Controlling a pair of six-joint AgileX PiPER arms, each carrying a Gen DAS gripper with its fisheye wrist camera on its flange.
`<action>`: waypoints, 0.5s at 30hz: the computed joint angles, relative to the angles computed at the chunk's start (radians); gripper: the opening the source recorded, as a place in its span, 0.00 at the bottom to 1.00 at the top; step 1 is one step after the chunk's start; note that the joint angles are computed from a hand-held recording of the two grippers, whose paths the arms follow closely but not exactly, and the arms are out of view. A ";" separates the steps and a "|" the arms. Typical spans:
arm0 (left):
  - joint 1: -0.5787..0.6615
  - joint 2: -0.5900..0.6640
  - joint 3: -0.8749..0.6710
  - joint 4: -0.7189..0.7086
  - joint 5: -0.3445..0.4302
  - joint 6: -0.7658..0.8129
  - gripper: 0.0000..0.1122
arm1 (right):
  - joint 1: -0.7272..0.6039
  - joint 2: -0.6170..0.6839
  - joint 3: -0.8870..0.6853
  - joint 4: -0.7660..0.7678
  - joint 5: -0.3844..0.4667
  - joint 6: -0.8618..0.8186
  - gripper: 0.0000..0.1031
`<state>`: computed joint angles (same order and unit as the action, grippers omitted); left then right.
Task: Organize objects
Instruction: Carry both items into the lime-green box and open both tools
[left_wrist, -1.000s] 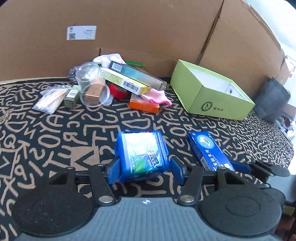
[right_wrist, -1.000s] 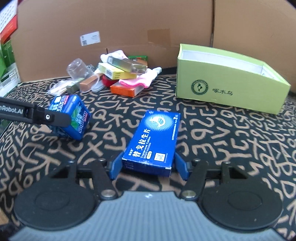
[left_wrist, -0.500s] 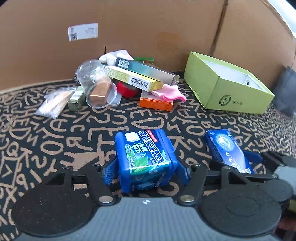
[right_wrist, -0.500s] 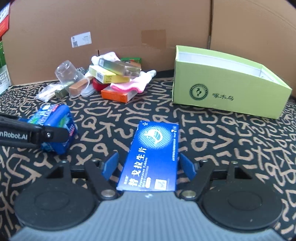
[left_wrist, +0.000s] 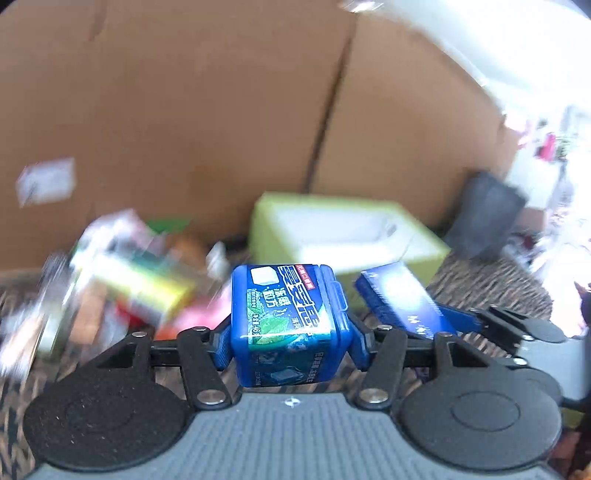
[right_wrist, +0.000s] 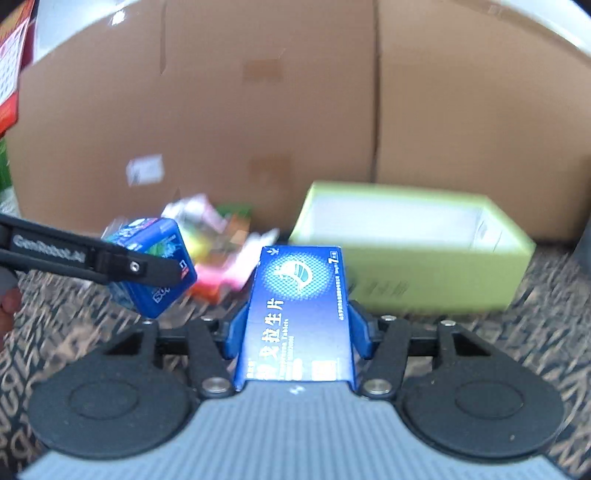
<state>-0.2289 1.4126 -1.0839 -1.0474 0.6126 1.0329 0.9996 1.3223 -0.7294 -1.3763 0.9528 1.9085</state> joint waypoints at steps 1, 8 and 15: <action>-0.017 0.024 -0.054 -0.004 0.014 -0.011 0.54 | -0.036 -0.014 -0.016 -0.015 0.004 -0.042 0.54; -0.183 0.304 -0.478 0.190 -0.010 -0.274 0.54 | -0.392 0.054 -0.171 -0.062 -0.140 -0.247 0.54; -0.294 0.654 -0.920 0.593 0.063 -0.663 0.54 | -0.736 0.273 -0.348 0.116 -0.457 -0.486 0.54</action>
